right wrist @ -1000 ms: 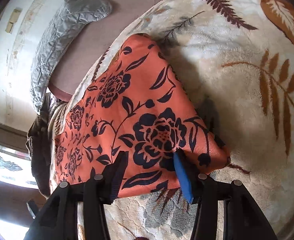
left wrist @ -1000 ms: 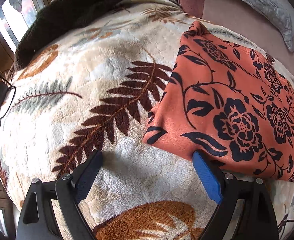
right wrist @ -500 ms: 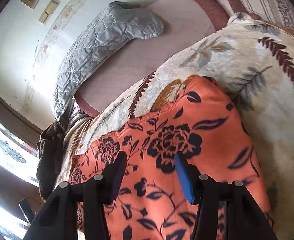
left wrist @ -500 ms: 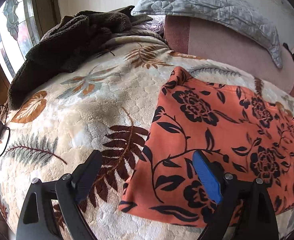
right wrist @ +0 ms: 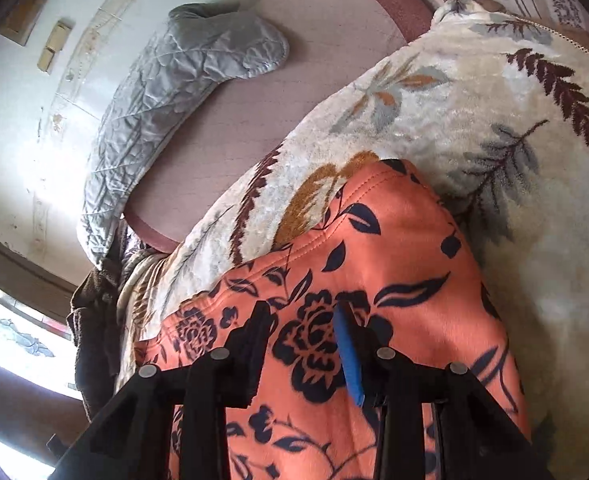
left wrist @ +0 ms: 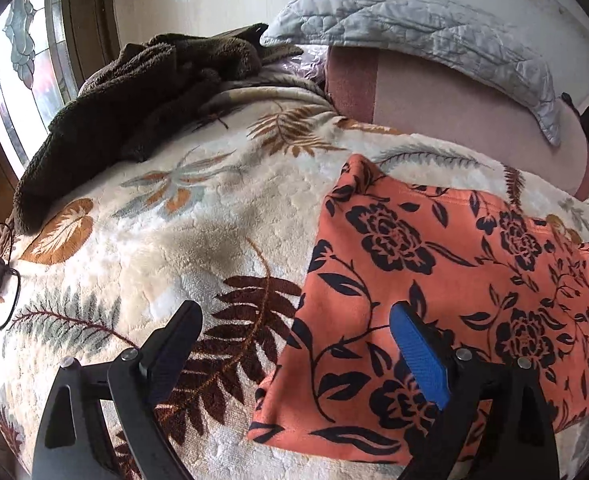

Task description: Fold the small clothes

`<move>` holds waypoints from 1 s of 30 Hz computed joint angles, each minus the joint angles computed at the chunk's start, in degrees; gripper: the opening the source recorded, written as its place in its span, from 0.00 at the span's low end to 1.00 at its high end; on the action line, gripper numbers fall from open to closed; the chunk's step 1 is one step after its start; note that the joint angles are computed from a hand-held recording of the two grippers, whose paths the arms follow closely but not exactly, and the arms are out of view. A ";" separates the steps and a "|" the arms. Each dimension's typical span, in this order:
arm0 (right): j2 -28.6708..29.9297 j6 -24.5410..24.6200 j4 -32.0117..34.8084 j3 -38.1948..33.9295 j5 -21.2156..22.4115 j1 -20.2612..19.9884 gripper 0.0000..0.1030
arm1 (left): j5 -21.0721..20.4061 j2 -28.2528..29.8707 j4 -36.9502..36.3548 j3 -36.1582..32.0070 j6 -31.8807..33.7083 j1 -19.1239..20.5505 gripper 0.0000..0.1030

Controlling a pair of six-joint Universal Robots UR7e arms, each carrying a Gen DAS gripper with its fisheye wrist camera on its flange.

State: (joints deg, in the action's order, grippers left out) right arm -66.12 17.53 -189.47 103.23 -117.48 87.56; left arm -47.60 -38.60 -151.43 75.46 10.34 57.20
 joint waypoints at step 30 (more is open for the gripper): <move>0.97 27.07 -27.81 18.92 14.12 -4.44 0.69 | -22.08 -5.39 7.61 4.92 -34.17 5.25 0.44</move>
State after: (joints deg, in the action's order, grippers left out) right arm -65.15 44.59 -217.29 122.15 -103.35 83.12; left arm -69.68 -43.99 -143.82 80.39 -23.82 62.45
